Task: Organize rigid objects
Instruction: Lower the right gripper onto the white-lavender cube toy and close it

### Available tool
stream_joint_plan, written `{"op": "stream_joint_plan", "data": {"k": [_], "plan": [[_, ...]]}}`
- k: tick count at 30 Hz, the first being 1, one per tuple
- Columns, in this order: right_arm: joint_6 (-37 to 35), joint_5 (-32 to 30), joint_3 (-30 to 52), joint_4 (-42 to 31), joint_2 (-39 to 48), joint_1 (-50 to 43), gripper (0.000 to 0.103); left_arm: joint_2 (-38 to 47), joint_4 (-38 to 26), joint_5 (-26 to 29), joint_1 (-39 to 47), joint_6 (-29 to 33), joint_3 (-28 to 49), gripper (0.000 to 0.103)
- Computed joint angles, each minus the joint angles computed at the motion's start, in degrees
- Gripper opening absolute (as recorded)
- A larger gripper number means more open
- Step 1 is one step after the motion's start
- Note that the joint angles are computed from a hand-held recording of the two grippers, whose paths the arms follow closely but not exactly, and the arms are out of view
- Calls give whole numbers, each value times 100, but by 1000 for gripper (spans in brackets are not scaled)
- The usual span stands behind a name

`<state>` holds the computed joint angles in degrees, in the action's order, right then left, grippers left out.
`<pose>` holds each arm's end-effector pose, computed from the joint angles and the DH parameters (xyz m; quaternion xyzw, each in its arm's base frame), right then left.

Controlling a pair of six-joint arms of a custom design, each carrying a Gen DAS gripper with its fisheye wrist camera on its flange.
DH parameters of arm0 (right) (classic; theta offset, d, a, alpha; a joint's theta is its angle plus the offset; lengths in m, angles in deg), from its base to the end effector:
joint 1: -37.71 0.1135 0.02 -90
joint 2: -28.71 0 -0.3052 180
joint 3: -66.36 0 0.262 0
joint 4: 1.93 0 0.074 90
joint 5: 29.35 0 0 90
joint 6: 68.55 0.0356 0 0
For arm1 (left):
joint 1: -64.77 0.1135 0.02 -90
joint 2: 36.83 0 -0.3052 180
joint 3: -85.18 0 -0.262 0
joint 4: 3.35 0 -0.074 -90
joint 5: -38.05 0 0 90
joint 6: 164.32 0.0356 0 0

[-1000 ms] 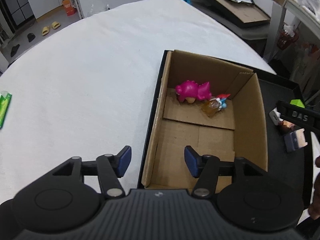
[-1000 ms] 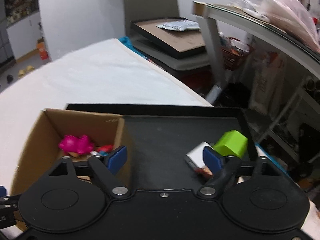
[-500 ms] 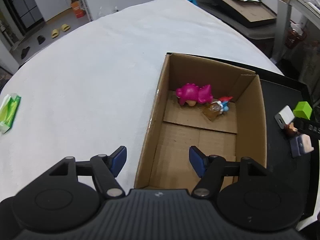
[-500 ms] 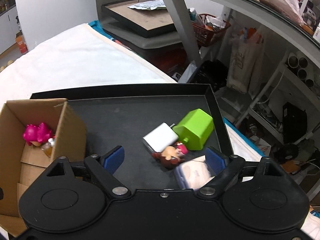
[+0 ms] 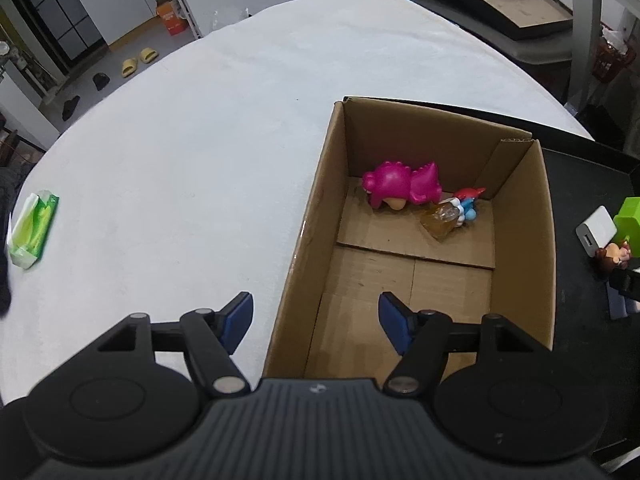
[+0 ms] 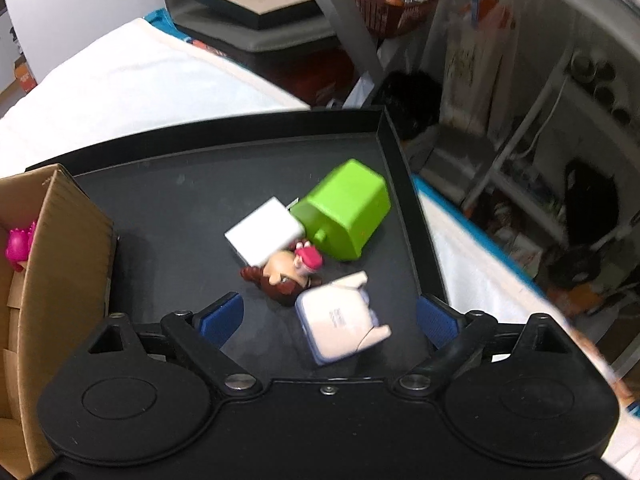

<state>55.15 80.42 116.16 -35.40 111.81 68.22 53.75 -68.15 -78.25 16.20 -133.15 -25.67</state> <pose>0.2169 0.1139 0.1739 0.0614 0.9636 -0.0370 0.2574 0.1931 -0.1950 0.2173 -0.0945 0.9687 0.1088 0.2022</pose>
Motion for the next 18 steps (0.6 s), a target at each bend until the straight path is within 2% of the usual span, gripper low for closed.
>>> {"op": "stream_joint_plan", "data": {"k": [3,5,7,9,12,18], "plan": [[-68,-124,-58,132,123,-61,92,74,-67,2,-25,-44,69,68],[-131,-233,-80,202,234,-98,81,90,-91,12,-52,-72,113,68],[-138,-250,-107,223,325,-121,51,93,-80,18,-96,-83,140,68],[-101,-164,-146,254,371,-146,46,136,-124,-25,-151,-131,187,68],[-123,-509,-276,450,218,-352,44,165,-98,-39,-207,-127,179,68],[-165,-711,-486,626,-247,-334,43,94,-63,-95,-272,-129,80,68]]}}
